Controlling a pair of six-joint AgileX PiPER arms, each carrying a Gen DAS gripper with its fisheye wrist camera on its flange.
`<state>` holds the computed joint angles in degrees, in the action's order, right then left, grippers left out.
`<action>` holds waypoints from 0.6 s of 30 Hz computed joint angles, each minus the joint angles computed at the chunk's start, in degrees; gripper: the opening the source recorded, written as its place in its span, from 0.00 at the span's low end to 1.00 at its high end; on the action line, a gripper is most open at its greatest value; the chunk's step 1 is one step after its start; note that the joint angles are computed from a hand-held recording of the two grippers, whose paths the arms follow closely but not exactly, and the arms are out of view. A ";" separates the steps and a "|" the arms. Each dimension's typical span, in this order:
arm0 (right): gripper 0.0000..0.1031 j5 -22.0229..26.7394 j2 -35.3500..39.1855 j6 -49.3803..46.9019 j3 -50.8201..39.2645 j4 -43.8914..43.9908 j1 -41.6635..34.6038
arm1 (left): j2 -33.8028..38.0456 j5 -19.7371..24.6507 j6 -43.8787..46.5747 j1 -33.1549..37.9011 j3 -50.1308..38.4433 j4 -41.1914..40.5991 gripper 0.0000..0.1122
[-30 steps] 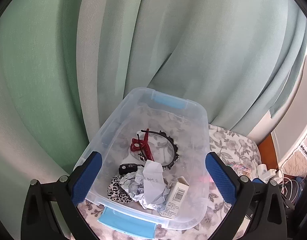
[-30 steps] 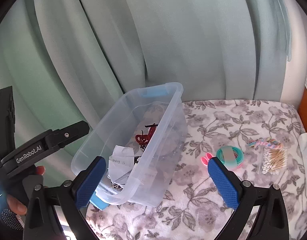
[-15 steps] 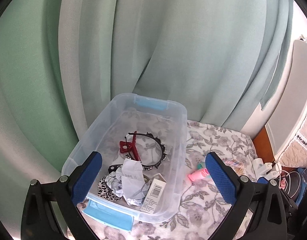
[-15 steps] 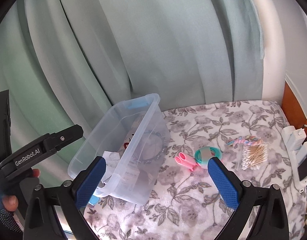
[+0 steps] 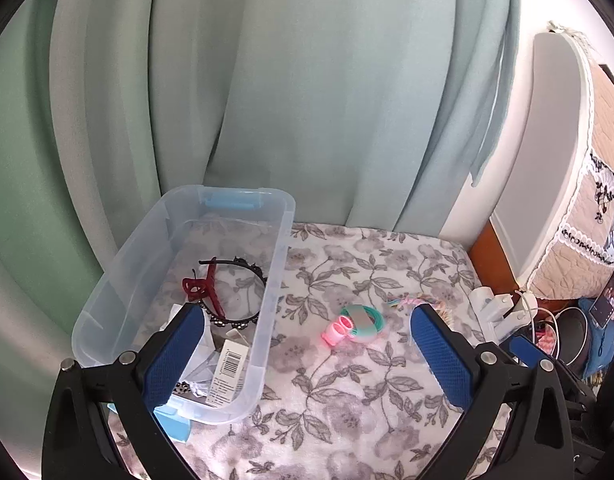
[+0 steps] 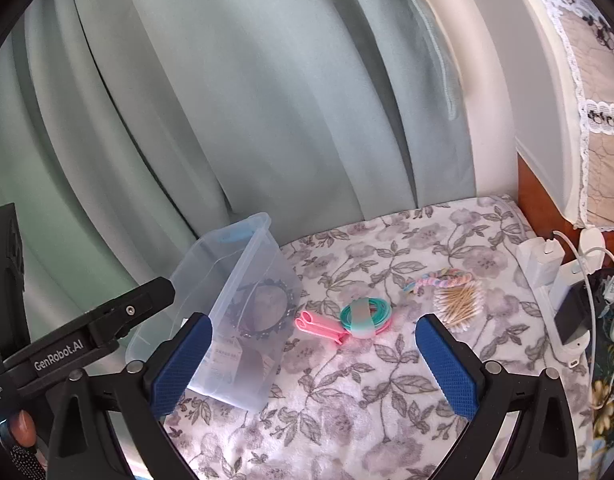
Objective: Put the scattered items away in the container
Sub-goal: 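Move both tools back toward the pink rollers and cotton swab bag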
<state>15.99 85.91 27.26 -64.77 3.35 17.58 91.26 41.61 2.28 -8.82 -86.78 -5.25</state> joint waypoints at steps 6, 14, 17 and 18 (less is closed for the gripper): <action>1.00 -1.04 -2.65 -2.45 4.37 3.49 -3.25 | 1.38 1.14 3.68 -0.91 -0.03 -6.99 0.92; 1.00 -1.72 -3.46 -10.28 8.22 12.17 -7.29 | 3.57 0.69 5.14 -2.52 0.79 -10.86 0.92; 1.00 -1.88 -3.47 -12.84 9.66 14.99 -8.56 | 3.90 -0.13 5.53 -2.22 1.45 -12.66 0.92; 1.00 -1.87 -3.45 -13.28 10.12 15.55 -9.01 | 4.10 -0.35 5.74 -2.22 1.59 -13.04 0.92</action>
<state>14.12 82.47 13.99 -54.64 18.90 8.57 95.36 41.26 8.02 -11.04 -85.19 -18.29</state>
